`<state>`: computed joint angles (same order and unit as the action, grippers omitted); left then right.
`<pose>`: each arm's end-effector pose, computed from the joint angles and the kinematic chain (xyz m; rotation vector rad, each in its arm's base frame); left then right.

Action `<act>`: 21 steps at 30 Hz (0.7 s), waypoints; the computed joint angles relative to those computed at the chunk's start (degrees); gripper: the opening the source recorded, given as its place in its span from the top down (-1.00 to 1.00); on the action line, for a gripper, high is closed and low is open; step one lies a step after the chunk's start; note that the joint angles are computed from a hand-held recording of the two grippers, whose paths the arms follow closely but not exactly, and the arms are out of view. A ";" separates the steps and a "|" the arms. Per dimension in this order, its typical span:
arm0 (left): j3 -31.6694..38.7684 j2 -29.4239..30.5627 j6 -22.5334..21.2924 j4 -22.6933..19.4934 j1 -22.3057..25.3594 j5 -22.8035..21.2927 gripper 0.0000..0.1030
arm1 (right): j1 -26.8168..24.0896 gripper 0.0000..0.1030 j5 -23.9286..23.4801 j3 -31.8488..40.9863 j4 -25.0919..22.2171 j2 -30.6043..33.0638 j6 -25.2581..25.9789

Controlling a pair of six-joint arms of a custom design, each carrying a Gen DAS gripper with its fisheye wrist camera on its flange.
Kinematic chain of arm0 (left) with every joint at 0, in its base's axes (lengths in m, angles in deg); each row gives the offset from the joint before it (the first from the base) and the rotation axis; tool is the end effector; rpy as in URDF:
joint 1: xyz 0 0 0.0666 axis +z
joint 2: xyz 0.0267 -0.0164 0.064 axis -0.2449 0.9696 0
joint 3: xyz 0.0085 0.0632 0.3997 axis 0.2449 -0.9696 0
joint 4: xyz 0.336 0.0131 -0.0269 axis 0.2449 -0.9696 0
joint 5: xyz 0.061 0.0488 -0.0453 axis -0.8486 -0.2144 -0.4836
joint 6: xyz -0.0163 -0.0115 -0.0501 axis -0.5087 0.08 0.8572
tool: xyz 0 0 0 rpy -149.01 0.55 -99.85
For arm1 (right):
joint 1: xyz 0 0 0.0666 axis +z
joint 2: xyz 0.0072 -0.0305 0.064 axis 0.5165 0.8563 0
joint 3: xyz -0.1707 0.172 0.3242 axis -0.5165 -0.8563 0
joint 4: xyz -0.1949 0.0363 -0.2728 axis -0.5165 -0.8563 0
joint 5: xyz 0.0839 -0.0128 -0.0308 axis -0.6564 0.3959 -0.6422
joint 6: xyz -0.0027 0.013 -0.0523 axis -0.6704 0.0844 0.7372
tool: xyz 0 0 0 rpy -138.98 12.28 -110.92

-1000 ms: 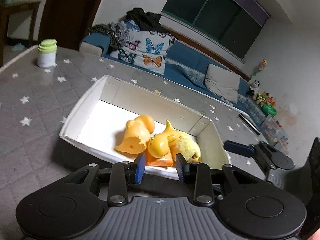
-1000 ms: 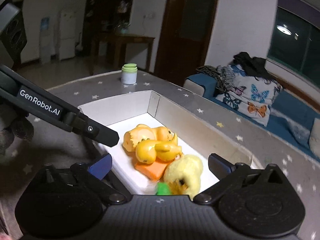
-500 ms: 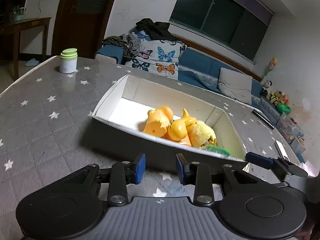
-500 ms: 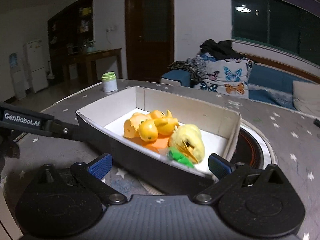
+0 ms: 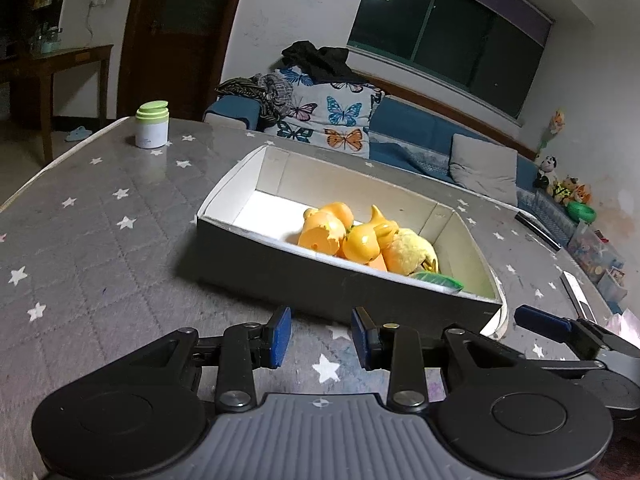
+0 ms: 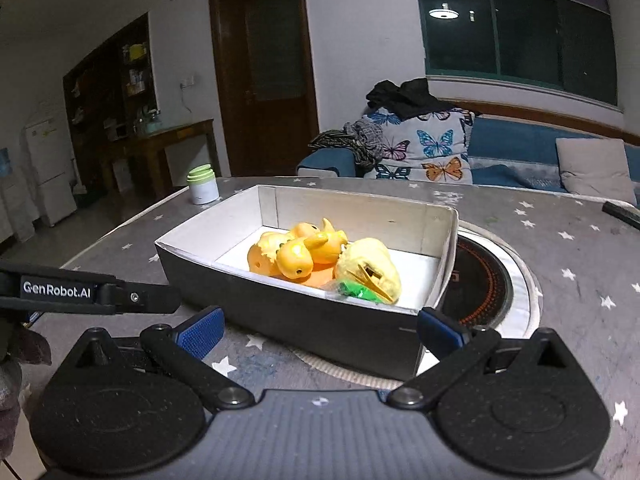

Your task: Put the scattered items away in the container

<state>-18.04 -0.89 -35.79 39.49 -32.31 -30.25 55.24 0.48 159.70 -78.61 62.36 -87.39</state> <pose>0.4118 -0.1234 0.3403 -0.4572 2.1610 -0.1313 0.5319 0.2482 0.2835 -0.6466 2.0373 0.5097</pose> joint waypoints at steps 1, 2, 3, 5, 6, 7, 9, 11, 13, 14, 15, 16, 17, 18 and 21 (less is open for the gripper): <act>0.01 0.07 0.26 -0.30 -0.15 -0.15 0.32 | 0.00 -1.00 0.01 -0.29 0.06 -0.20 -0.42; 0.08 0.17 0.39 -0.68 -0.34 -0.57 0.32 | 0.00 -1.00 0.00 -0.60 0.12 -0.42 -0.86; 0.18 0.27 0.51 -1.09 -0.55 -1.03 0.32 | 0.04 -1.00 0.10 -0.94 0.27 -0.62 -0.87; 0.18 0.34 0.43 -1.67 -1.08 -2.18 0.32 | 0.15 -1.00 0.33 -1.61 0.60 -1.01 -0.76; 0.17 0.33 0.49 -1.91 -1.31 -2.46 0.32 | 0.21 -1.00 0.59 -1.91 0.66 -1.16 -0.77; 0.15 0.31 0.56 -2.15 -1.53 -2.71 0.32 | 0.28 -1.00 0.87 -2.20 0.71 -1.29 -0.78; 0.08 0.29 0.74 -2.49 -1.86 -3.07 0.32 | 0.36 -1.00 1.24 -2.65 0.70 -1.48 -0.89; 0.12 0.35 0.83 -2.95 -2.22 -3.73 0.32 | 0.50 -1.00 1.64 -3.04 0.63 -1.61 -1.30; 0.31 0.51 0.81 -3.60 -2.66 -4.78 0.32 | 0.54 -1.00 1.56 -3.36 0.60 -1.73 -1.49; 0.41 0.59 0.81 -3.92 -2.88 -5.31 0.32 | 0.56 -1.00 1.51 -3.51 0.59 -1.79 -1.58; 0.42 0.61 0.91 -4.05 -2.97 -5.54 0.32 | 0.61 -1.00 1.65 -3.70 0.71 -1.89 -1.62; 0.32 0.60 1.00 -4.00 -2.98 -5.65 0.32 | 0.70 -1.00 1.95 -3.84 0.81 -1.97 -1.73; 0.27 0.59 1.04 -4.00 -3.00 -5.78 0.32 | 0.79 -1.00 2.27 -3.96 0.90 -2.05 -1.84; 0.24 0.58 1.08 -4.01 -3.02 -5.91 0.32 | 0.86 -1.00 2.36 -4.05 0.95 -2.10 -2.07; 0.39 0.87 1.25 -4.64 -3.27 -7.05 0.32 | 1.04 -1.00 2.56 -4.17 0.95 -2.12 -2.83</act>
<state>-17.64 -0.02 -34.54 34.85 -35.58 -37.30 56.28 3.04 155.53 -77.66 60.23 -90.22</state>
